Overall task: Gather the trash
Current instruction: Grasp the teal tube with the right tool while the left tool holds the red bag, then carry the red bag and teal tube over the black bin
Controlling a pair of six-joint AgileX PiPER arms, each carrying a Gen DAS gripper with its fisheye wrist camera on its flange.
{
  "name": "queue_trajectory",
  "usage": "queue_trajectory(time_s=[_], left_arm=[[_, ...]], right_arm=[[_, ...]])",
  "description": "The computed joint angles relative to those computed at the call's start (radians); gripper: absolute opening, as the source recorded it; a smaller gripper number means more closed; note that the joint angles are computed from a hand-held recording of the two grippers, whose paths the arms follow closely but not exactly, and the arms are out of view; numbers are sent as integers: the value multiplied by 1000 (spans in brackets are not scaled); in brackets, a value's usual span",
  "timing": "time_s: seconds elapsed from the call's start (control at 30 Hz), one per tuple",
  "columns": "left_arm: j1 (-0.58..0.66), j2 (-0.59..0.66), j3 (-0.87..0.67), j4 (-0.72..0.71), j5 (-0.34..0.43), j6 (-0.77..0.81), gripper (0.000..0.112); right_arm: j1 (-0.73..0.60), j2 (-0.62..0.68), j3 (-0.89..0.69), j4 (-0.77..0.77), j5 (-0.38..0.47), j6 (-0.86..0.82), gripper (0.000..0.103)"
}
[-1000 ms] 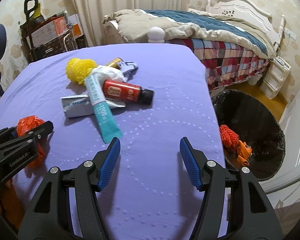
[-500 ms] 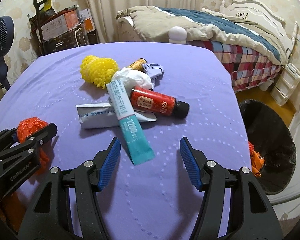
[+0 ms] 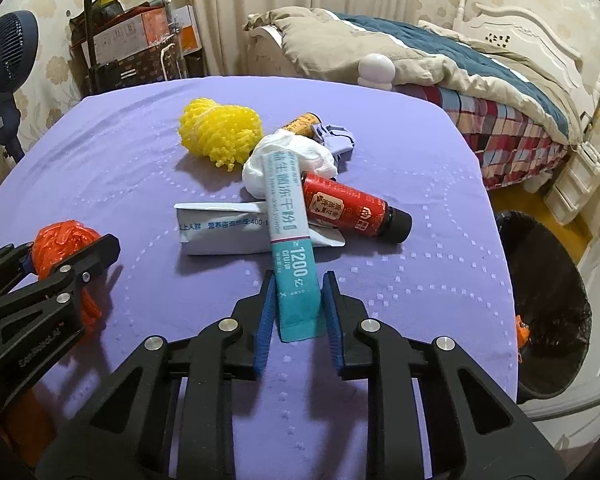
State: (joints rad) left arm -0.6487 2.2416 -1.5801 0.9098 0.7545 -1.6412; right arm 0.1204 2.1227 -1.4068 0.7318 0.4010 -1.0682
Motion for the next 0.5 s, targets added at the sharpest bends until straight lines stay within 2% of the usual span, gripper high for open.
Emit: queue_trajectory(time_s=[0.5], left_arm=[[-25,-15,14,33,14,-35,43]], right_arm=[[-39,-81,104,156,6,-157,21]])
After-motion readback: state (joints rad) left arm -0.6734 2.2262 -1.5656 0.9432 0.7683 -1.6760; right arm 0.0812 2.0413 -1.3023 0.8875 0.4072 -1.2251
